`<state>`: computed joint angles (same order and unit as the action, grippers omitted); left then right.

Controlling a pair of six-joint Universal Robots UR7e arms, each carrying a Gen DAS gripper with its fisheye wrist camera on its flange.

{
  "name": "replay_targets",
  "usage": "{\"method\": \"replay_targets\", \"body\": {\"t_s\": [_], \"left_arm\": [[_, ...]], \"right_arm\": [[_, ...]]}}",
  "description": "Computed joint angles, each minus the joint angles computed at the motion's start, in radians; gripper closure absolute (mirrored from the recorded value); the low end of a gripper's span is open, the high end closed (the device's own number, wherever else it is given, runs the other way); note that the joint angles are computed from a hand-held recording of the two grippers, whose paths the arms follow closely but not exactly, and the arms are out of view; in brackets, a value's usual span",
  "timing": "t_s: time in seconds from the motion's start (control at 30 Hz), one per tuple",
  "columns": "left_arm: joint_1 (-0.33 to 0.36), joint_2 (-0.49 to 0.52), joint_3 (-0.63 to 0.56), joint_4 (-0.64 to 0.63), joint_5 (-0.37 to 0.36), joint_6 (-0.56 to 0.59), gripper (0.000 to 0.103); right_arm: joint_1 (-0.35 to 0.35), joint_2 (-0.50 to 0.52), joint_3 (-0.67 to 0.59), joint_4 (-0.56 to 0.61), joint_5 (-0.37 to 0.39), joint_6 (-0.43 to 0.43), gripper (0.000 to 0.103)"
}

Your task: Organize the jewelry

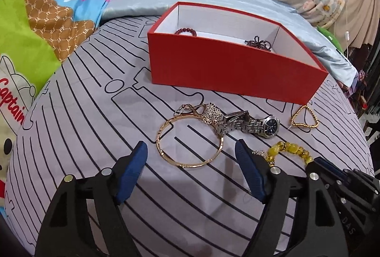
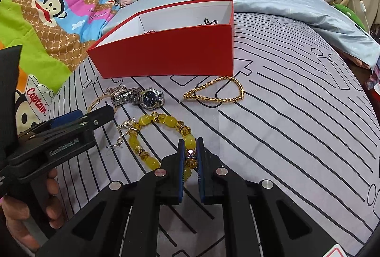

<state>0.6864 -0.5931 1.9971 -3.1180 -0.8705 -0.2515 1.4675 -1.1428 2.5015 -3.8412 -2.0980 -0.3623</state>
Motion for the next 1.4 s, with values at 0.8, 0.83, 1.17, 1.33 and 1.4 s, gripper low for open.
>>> {"method": "replay_targets", "body": {"t_s": [0.8, 0.83, 1.17, 1.33, 1.4], "left_arm": [[-0.008, 0.011, -0.011, 0.022, 0.042, 0.013, 0.045], [-0.007, 0.008, -0.007, 0.015, 0.035, 0.014, 0.045], [-0.022, -0.032, 0.058, -0.002, 0.031, -0.023, 0.045], [-0.033, -0.059, 0.090, -0.004, 0.030, -0.036, 0.045], [-0.035, -0.071, 0.098, -0.001, 0.025, -0.041, 0.045]], "right_arm": [[-0.004, -0.004, -0.001, 0.005, 0.008, 0.008, 0.093], [-0.004, -0.004, -0.001, 0.005, 0.010, 0.009, 0.093], [-0.009, -0.008, 0.002, 0.006, 0.020, 0.014, 0.094], [-0.001, -0.009, 0.012, -0.001, 0.009, 0.015, 0.094], [-0.004, -0.025, 0.020, 0.016, 0.020, 0.029, 0.094]]}}
